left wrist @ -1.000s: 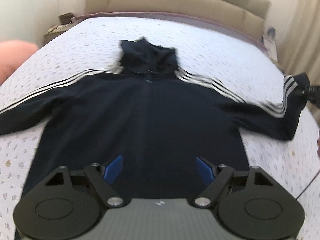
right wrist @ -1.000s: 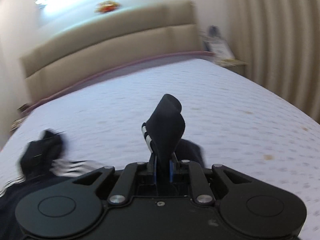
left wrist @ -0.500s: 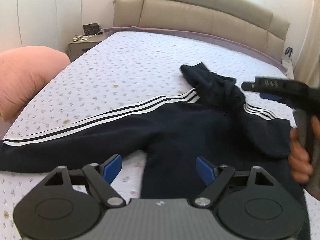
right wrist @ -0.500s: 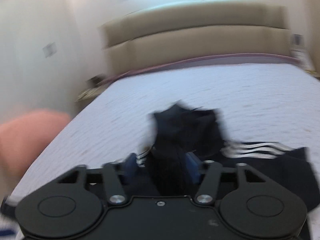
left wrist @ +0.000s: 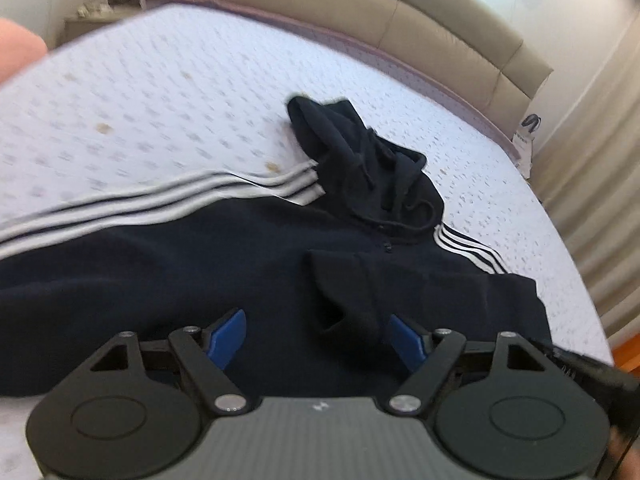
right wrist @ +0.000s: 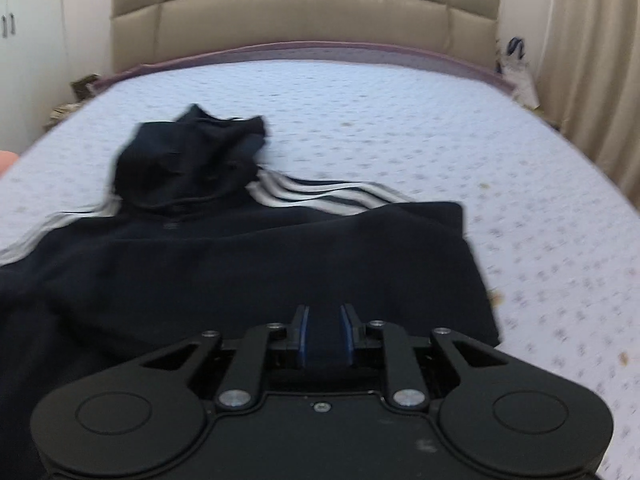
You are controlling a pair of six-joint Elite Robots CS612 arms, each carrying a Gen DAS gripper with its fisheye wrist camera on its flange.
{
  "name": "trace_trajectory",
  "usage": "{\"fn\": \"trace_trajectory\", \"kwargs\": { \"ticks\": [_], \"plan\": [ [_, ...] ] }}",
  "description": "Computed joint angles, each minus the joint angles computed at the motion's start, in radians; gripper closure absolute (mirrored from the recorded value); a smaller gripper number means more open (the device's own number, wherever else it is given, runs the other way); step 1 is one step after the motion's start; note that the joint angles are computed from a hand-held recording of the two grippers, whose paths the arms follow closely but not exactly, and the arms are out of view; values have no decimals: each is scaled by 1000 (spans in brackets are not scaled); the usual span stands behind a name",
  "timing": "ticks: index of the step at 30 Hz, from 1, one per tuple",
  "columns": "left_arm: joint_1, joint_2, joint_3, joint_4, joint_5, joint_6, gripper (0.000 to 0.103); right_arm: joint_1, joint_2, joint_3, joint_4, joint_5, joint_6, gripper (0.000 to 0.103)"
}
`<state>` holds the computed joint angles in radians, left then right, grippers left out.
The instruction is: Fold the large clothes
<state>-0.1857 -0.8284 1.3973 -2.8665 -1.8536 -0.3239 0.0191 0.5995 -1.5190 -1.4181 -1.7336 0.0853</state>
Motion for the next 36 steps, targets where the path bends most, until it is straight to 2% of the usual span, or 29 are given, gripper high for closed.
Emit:
{"fn": "trace_trajectory", "kwargs": {
  "ticks": [4, 6, 7, 9, 11, 13, 14, 16, 21, 24, 26, 27, 30, 31, 33, 34, 36],
  "plan": [
    [-20, 74, -107, 117, -1, -17, 30, -10, 4, 40, -23, -53, -16, 81],
    [-21, 102, -143, 161, -34, -30, 30, -21, 13, 40, -18, -43, -18, 81],
    [-20, 110, -148, 162, -51, -32, 28, -25, 16, 39, -11, -30, -16, 81],
    [-27, 120, -151, 125, -40, -13, 28, -29, 23, 38, 1, -13, -21, 81],
    [-37, 125, -156, 117, -16, 12, 35, -28, 31, 35, -1, -9, -27, 81],
    [-49, 123, -158, 129, 32, 45, 80, -24, 36, 32, -11, -17, -37, 81],
    [-58, 120, -157, 135, 77, 62, 86, -23, 36, 33, -14, -18, -38, 81],
    [-63, 115, -149, 104, 91, 76, 96, -22, 32, 38, -14, -17, -38, 81],
    [-40, 69, -88, -77, 56, 82, 97, -19, 13, 46, -12, -2, -50, 81],
    [-23, 36, -57, -146, 109, 103, 97, -18, 10, 30, -48, 31, -43, 80],
    [-12, 29, -49, -147, 154, 140, 96, -15, 8, 26, -70, 41, -29, 80],
    [-11, 29, -48, -130, 195, 162, 90, -14, 7, 27, -77, 45, -20, 80],
    [-21, 46, -65, 38, 379, 177, 67, -8, 5, 45, -72, 38, 5, 75],
    [-20, 51, -68, 88, 406, 179, 67, -5, 4, 55, -60, 27, 12, 75],
    [-16, 44, -45, 75, 410, 168, 67, -3, -5, 83, -8, 24, 23, 74],
    [-14, 36, -31, 43, 399, 159, 67, -2, -15, 103, 32, 14, 16, 74],
    [-9, 26, -14, -45, 347, 142, 66, 4, -27, 124, 29, -5, -30, 73]
  ]
}}
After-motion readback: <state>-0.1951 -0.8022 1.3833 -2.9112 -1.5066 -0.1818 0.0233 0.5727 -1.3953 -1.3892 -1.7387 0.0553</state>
